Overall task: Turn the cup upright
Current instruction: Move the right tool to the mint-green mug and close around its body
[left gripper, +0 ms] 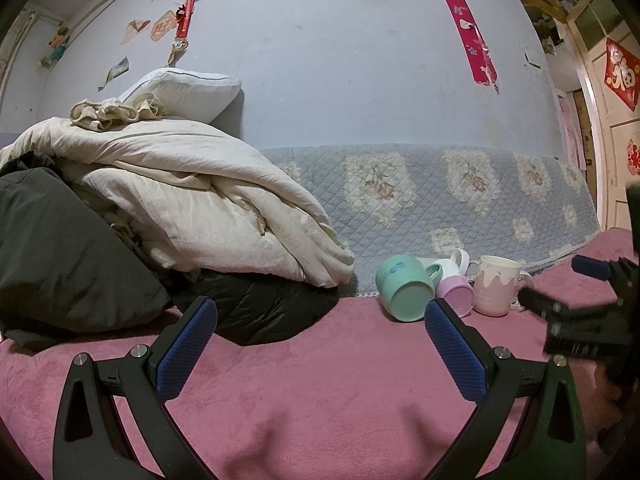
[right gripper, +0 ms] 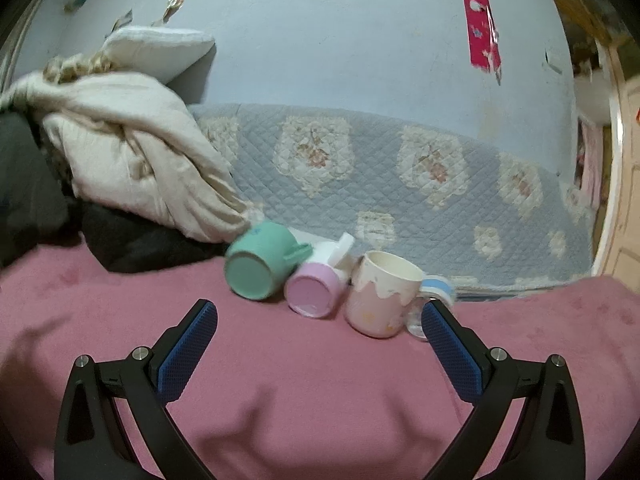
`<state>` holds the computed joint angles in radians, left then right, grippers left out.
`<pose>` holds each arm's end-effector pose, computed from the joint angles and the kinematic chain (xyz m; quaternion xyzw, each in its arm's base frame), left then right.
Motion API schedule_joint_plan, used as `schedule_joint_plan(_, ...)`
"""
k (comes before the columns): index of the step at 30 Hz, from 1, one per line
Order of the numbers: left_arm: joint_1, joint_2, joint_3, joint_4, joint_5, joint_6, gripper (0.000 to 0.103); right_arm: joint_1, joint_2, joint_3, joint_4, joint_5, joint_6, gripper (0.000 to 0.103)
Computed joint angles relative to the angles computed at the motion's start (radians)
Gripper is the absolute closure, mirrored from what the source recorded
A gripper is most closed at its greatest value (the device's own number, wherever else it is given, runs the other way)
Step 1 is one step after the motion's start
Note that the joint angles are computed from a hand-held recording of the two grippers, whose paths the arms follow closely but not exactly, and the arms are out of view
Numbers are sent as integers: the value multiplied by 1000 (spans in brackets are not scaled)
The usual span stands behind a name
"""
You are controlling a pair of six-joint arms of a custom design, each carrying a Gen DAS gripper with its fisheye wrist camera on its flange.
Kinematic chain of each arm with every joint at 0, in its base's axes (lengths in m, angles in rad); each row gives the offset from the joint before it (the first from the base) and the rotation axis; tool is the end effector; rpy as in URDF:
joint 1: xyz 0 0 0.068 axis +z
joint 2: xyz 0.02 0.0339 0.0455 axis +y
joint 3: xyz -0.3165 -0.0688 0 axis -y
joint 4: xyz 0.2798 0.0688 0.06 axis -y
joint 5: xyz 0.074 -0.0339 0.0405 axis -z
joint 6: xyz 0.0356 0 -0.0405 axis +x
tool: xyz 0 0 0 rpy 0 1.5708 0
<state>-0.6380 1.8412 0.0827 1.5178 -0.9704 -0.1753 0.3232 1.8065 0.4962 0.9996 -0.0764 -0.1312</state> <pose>0.1803 -0.0971 0.1100 -0.1205 0.7435 0.1212 0.6465 0.3103 0.1068 0.1329 -0.2038 0.7816 0.0871 0.5831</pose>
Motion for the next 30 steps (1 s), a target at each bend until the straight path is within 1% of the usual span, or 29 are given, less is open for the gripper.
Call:
schedule_joint_plan(3, 0, 12, -5, 17, 0, -2, 0, -34, -77, 129, -304, -95, 79, 0)
schedule_joint_plan(4, 5, 2, 1, 0, 4, -2, 0, -46, -82, 201, -426, -137, 109, 0)
schedule_joint_plan(5, 5, 0, 2, -4, 4, -3, 0, -53, -75, 253, -504, -168, 134, 0)
schedule_joint_plan(6, 5, 0, 2, -4, 4, -3, 0, -72, -59, 339, -619, -239, 177, 0)
schedule_joint_plan(7, 6, -6, 3, -13, 5, -5, 0, -79, -41, 398, -687, -280, 197, 0)
schedule_joint_plan(9, 4, -11, 2, -20, 4, -8, 0, -69, 6, 552, -870, -302, 212, 0)
schedule_joint_plan(10, 6, -17, 3, -27, 6, -9, 0, -60, 24, 595, -912, -302, 215, 1)
schedule_joint_plan(11, 6, -18, 3, -28, 6, -11, 0, -44, 55, 668, -983, -292, 215, 1)
schedule_joint_plan(12, 5, -19, 3, -31, 5, -13, 0, -21, 87, 729, -1039, -257, 217, 1)
schedule_joint_plan(14, 6, -28, 6, -48, 7, -16, 0, 12, 147, 821, -1097, -216, 230, 1)
schedule_joint_plan(15, 5, -30, 6, -52, 6, -18, 0, 38, 190, 880, -1134, -156, 237, 1)
schedule_joint_plan(18, 7, -53, 14, -99, 8, -29, 0, 87, 296, 1012, -1221, -31, 272, 1)
schedule_joint_plan(19, 8, -54, 12, -97, 7, -33, 0, 98, 327, 1046, -1250, -6, 288, 1)
schedule_joint_plan(22, 18, -65, 6, -101, 18, -48, 0, 107, 409, 1137, -1312, -30, 329, 1)
schedule_joint_plan(25, 21, -73, 6, -115, 21, -57, 0, 122, 466, 1200, -1345, 3, 348, 1)
schedule_joint_plan(27, 17, -66, 1, -96, 17, -54, 0, 122, 509, 1253, -1381, 2, 374, 1)
schedule_joint_plan(28, 16, -64, -1, -88, 15, -52, 0, 118, 535, 1287, -1409, -14, 385, 2)
schedule_joint_plan(30, 14, -59, -2, -80, 13, -49, 0, 115, 578, 1335, -1446, -27, 399, 9)
